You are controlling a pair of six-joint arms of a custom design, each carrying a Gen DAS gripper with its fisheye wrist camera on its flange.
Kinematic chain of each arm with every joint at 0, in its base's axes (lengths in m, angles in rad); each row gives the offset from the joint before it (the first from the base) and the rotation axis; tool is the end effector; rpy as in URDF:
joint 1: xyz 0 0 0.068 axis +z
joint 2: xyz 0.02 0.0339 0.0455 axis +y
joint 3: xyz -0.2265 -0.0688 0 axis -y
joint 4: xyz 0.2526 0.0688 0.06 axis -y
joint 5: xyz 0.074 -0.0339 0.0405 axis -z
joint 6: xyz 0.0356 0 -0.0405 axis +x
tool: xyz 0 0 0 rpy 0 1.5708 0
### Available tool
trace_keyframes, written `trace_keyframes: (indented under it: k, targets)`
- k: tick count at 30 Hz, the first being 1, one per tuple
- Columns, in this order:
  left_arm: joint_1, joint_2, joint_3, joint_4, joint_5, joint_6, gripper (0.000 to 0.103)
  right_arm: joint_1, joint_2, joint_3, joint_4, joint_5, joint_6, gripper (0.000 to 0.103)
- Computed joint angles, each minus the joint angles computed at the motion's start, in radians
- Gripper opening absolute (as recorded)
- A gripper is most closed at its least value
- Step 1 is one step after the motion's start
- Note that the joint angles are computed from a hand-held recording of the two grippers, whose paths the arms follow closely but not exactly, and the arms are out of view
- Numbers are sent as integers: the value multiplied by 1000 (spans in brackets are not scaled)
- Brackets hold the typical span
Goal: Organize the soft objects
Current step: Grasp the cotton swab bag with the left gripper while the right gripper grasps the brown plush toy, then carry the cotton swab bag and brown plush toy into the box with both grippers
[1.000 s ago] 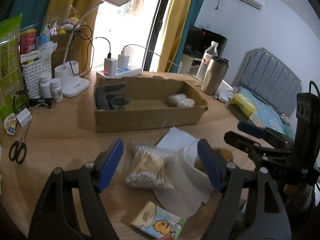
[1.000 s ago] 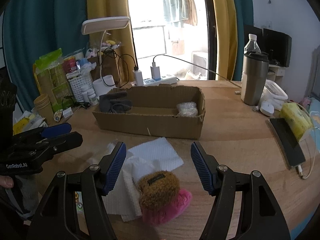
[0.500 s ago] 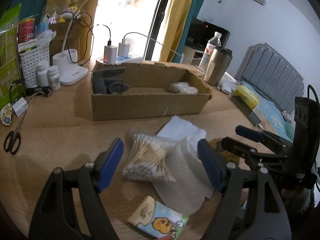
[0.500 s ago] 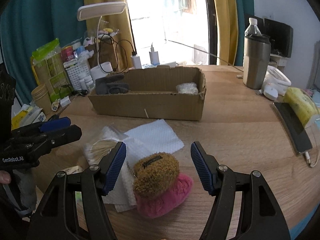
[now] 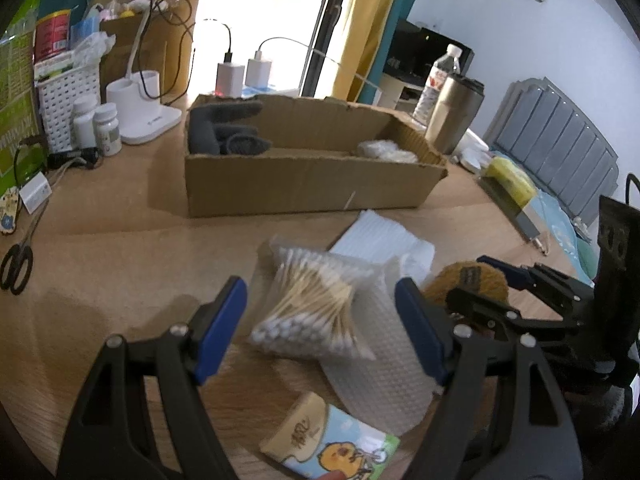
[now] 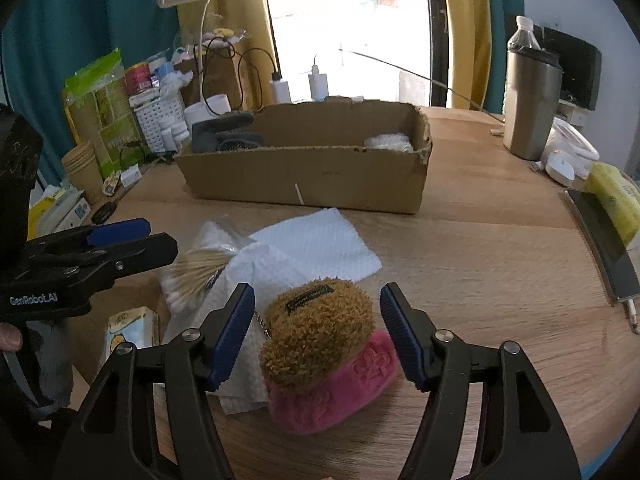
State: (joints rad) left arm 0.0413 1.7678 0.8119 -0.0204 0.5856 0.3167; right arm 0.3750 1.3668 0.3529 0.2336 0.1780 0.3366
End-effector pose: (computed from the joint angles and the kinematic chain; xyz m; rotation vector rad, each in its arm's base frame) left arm 0.3177 -0.0066 0.0780 0.5490 2.3470 -0.5811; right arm 0.2220 0.0806 0.0759 0.0421 2.3397 0.1442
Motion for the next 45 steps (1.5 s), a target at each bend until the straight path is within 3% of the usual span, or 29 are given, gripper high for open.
trace_keyframes:
  k: [2,3,4,9,25,27,30,45]
  targets:
    - [-5,16,10,0,-13,-3,78,0,16,8,-1,-4,-8,57]
    - [-9,25,16,1,-21,-6,78,0,22,10,0,-4,-11,48]
    - [-11,33,21,0,-26,-6,78,-1,28,14,-2,-4,-13,45]
    - [-27,72,48,-1,-56,-8,78,-12,19,6,12,-13,-32,40]
    - [-63,174,132,-32,-108,12,76,-84,-82,-3,-14,-18,-82,40]
    - [-63,183,144,-48,-94,32,59,-95,-85,3,-18,-26,-90,39]
    - [-70,178,146,-60,-97,54,50,-103,-86,12,-24,-31,-100,40]
    - [-38,45,110,-88,-20,50,46,-105,-69,97,-52,-40,-148,40]
